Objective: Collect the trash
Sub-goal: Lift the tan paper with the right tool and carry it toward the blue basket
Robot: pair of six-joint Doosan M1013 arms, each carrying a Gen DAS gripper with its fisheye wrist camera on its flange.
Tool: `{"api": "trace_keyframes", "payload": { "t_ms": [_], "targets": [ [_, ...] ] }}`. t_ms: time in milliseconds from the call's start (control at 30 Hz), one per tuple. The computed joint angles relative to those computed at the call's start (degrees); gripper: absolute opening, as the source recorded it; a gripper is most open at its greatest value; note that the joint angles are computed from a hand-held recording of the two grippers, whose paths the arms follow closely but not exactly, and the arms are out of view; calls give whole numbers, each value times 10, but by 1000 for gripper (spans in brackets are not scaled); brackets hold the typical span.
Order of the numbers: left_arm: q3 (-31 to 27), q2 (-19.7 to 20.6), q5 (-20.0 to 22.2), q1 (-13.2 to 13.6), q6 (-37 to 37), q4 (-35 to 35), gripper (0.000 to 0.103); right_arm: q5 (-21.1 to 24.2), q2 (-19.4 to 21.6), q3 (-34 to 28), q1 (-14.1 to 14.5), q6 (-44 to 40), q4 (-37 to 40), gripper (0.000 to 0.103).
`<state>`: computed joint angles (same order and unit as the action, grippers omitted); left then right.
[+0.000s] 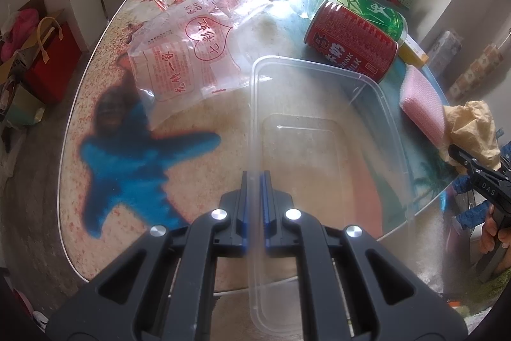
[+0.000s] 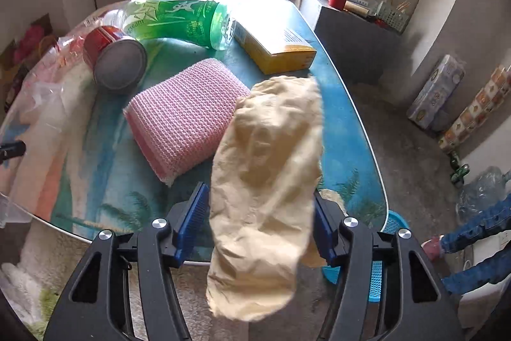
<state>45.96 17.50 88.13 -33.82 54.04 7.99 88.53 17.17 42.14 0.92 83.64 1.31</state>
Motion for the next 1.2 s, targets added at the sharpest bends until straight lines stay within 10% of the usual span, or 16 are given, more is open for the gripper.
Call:
{"api": "trace_keyframes", "payload": {
  "t_ms": [233, 1200],
  "targets": [
    [0, 0, -2, 2, 7, -6, 5, -12, -1, 1, -56, 86, 157, 65],
    [-15, 9, 16, -1, 7, 3, 5, -143, -49, 57, -80, 157, 156, 65]
  ]
}}
